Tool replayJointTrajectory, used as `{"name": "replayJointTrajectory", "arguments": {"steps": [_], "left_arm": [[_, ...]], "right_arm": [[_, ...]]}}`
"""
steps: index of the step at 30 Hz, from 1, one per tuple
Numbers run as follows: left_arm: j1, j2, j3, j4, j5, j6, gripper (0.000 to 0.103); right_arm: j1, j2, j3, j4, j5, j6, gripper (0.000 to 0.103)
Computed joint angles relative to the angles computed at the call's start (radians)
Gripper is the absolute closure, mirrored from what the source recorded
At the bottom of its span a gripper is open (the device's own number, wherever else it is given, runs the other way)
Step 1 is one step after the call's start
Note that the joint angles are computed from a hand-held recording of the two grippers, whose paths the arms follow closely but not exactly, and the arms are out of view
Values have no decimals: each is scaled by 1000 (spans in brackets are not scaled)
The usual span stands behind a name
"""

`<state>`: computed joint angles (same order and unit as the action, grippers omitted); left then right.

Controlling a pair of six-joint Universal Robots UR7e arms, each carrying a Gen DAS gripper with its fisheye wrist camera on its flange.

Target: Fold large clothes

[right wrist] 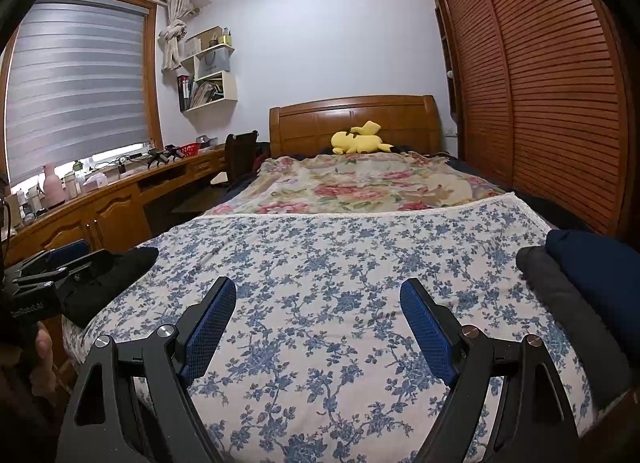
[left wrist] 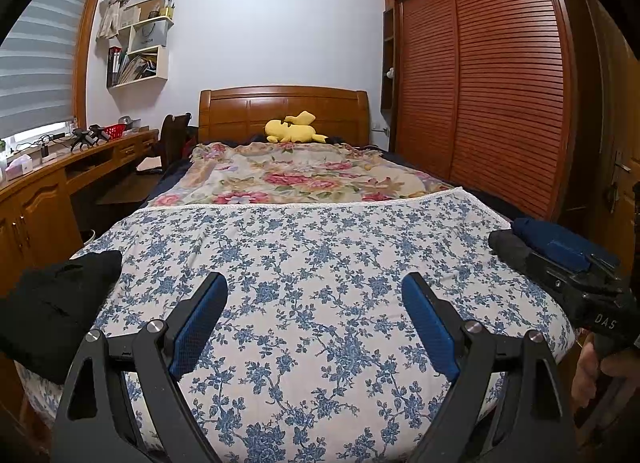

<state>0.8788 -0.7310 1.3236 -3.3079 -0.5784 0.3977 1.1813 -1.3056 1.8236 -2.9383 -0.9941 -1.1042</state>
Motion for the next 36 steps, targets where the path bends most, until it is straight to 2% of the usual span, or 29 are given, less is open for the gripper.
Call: {"name": "replayJointTrajectory", "arguments": {"steps": [36], "left_arm": [[-7, 12, 0, -46, 11, 29, 14]], "right_arm": [[-7, -3, -7, 13, 10, -22, 18]]}}
